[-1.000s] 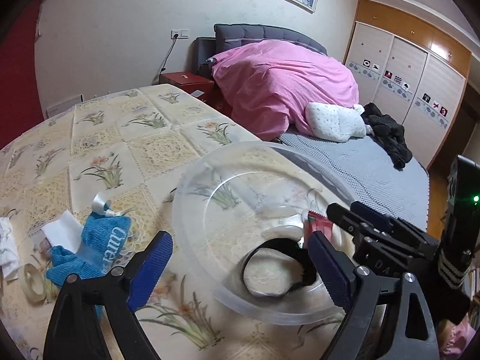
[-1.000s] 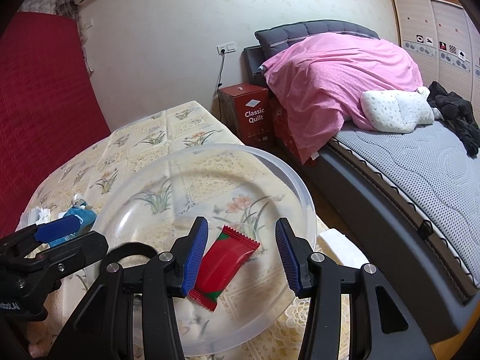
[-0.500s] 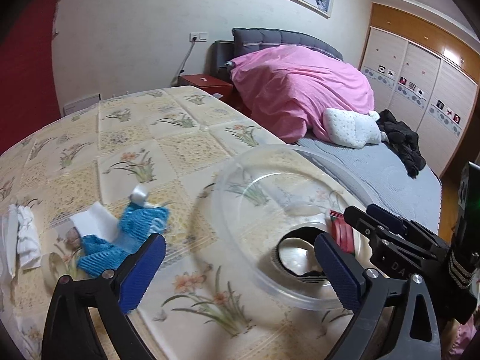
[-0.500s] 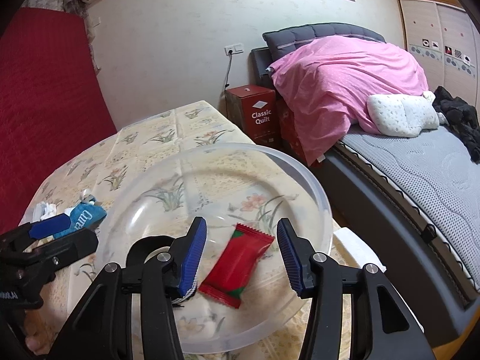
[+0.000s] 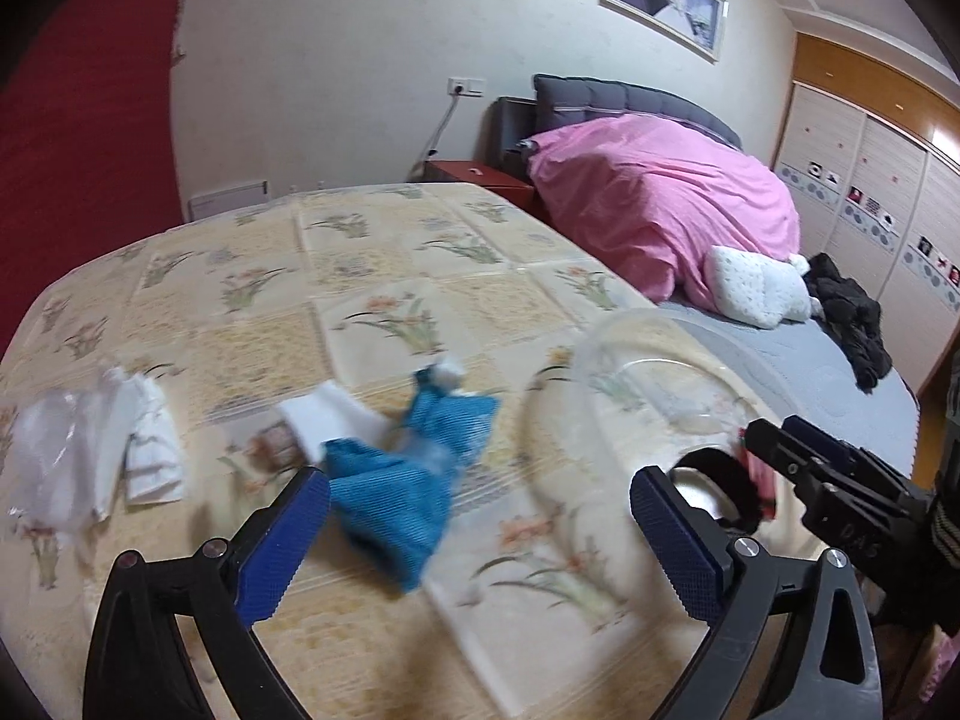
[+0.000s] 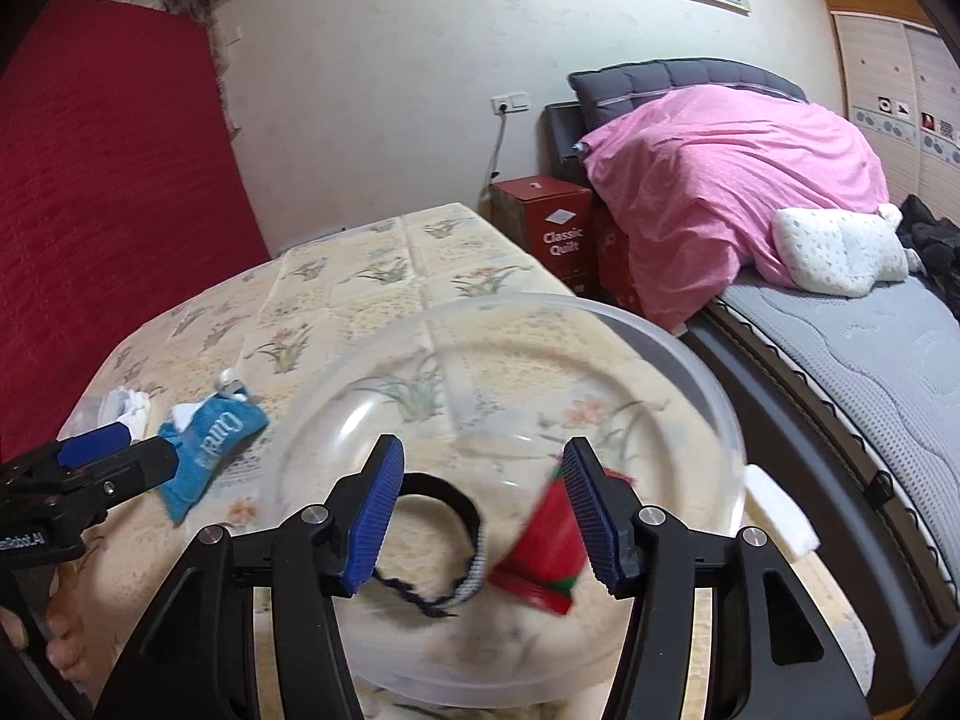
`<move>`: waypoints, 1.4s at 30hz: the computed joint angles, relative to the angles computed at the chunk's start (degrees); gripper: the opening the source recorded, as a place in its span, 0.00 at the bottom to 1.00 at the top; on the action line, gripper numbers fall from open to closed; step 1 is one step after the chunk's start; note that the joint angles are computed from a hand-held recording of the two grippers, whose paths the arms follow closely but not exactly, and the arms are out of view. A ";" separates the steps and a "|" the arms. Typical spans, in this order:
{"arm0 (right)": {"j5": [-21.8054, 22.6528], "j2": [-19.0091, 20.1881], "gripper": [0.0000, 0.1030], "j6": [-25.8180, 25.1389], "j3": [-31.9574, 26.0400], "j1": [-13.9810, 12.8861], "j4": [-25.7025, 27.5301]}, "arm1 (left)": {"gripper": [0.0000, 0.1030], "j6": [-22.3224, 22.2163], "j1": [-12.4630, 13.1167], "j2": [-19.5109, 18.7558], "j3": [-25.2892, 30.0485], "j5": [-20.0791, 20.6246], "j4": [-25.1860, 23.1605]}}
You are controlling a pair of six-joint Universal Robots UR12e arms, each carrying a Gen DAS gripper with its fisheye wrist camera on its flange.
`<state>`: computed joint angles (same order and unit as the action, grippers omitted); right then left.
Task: Organize rigid objects
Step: 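Move the right gripper to the blue fabric bottle while the left gripper approaches the tape roll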
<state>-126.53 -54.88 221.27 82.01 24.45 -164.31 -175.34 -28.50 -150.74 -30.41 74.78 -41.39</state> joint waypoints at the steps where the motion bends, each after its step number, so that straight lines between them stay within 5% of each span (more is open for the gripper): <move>1: 0.50 0.32 0.55 -0.70 -0.53 0.09 -0.22 | 0.99 -0.39 0.16 0.19 -0.41 0.24 0.19; 15: 4.73 2.83 0.55 -4.68 -4.74 0.86 -0.48 | 0.99 -5.38 2.45 2.72 -6.11 4.60 2.76; 24: 7.55 4.04 0.55 -7.11 -6.77 1.12 -0.47 | 0.98 -7.33 3.05 1.69 -4.91 7.99 2.11; 33: 9.51 5.01 0.56 -8.84 -8.42 1.21 -0.37 | 0.81 -6.67 3.01 0.27 -2.32 8.35 0.29; 42: 11.56 5.79 0.56 -10.53 -9.99 1.00 0.22 | 0.51 -6.03 3.00 -1.39 0.74 7.52 -2.01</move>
<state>-114.97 -49.09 210.74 72.02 25.45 -164.09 -181.36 -25.50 -152.13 -29.67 82.30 -43.41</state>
